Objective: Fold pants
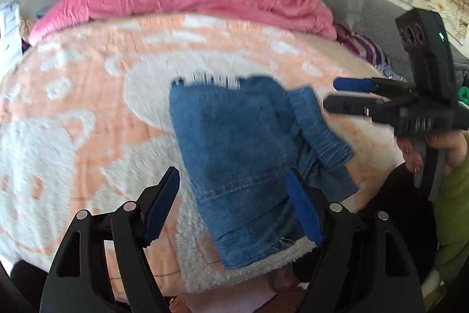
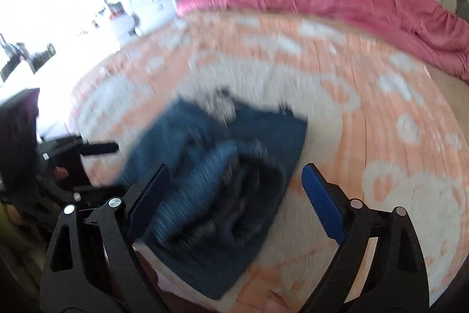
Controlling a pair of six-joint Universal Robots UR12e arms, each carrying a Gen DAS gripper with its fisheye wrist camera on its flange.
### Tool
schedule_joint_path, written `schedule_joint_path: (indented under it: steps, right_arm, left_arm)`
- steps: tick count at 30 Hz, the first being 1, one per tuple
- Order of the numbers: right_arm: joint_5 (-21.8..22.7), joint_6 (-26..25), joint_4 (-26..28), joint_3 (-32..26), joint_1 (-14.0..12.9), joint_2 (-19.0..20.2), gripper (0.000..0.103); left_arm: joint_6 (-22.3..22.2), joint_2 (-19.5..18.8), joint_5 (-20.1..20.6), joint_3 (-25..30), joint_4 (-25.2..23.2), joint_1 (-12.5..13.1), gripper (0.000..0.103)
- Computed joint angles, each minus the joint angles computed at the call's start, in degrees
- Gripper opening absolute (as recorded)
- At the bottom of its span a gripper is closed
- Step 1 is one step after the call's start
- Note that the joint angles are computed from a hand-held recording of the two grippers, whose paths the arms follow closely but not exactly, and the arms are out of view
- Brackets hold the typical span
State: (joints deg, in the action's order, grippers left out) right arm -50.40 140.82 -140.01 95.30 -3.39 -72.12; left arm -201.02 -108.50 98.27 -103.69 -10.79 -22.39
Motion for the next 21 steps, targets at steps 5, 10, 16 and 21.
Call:
schedule_joint_path:
  steps: [5,10,16,21]
  right_arm:
    - [0.97,-0.18,4.47,-5.65,1.73,2.52,0.083]
    - [-2.63,-3.45,16.92,-13.77,4.89,6.91,0.054]
    - [-12.07,-9.93,21.45,-16.05,8.29,8.87,0.041]
    - [-14.71,-13.44,20.69,-14.37,9.06,8.32,0.029]
  left_arm:
    - [2.32,0.04,0.28,0.88,0.46,-1.53,0.046]
    - [6.18,-1.73,-1.55,2.78,-3.02,-2.59,0.029]
    - [9.66,-2.59,-0.61,3.14,-6.91,-3.45,0.028]
    - [8.63,-2.37,-3.18,2.35,-5.76,-2.61,0.028]
